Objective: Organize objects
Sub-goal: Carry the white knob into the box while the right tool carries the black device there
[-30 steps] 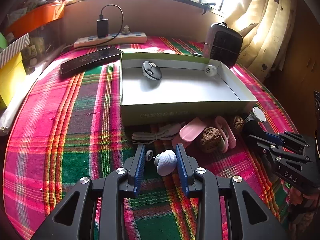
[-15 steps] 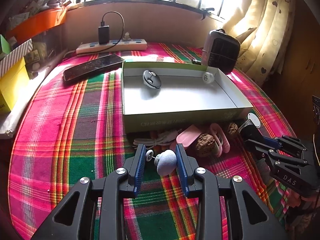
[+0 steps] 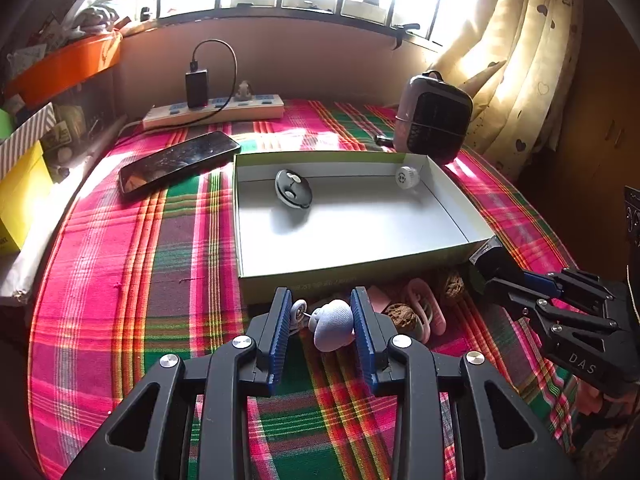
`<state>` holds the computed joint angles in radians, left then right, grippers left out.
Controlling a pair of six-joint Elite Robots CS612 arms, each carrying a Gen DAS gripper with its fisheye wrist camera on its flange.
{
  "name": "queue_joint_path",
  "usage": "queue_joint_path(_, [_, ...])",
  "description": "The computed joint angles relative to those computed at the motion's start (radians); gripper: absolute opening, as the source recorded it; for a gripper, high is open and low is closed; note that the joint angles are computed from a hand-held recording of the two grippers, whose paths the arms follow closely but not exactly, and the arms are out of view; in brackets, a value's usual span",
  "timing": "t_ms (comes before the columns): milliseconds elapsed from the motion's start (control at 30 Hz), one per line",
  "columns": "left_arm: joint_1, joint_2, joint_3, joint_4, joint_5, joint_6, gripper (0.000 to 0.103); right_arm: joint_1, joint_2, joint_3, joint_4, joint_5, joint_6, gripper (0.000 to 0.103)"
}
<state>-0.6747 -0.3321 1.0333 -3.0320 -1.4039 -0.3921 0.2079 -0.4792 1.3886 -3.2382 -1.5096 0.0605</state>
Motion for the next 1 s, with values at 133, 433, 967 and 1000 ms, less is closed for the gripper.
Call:
queue_joint_path(133, [0.002,0.008,-0.025,0.013,0.003,0.007,0.029,-0.004,0.003,-0.023,0.012,0.011,-0.006,0.024])
queue_joint_path(433, [0.011,0.033,-0.094,0.053,0.011,0.023,0.029,-0.008,0.023,-0.103,0.075,0.028,-0.013,0.024])
queue_joint_path(967, [0.028,0.114,-0.268,0.181,0.005,0.028,0.029,-0.012,0.118,-0.342,0.295,0.021,0.018,0.024])
queue_joint_path(1000, [0.028,0.119,-0.278,0.185,0.006,0.036,0.029,-0.013,0.124,-0.356,0.308,0.024,0.023,0.024])
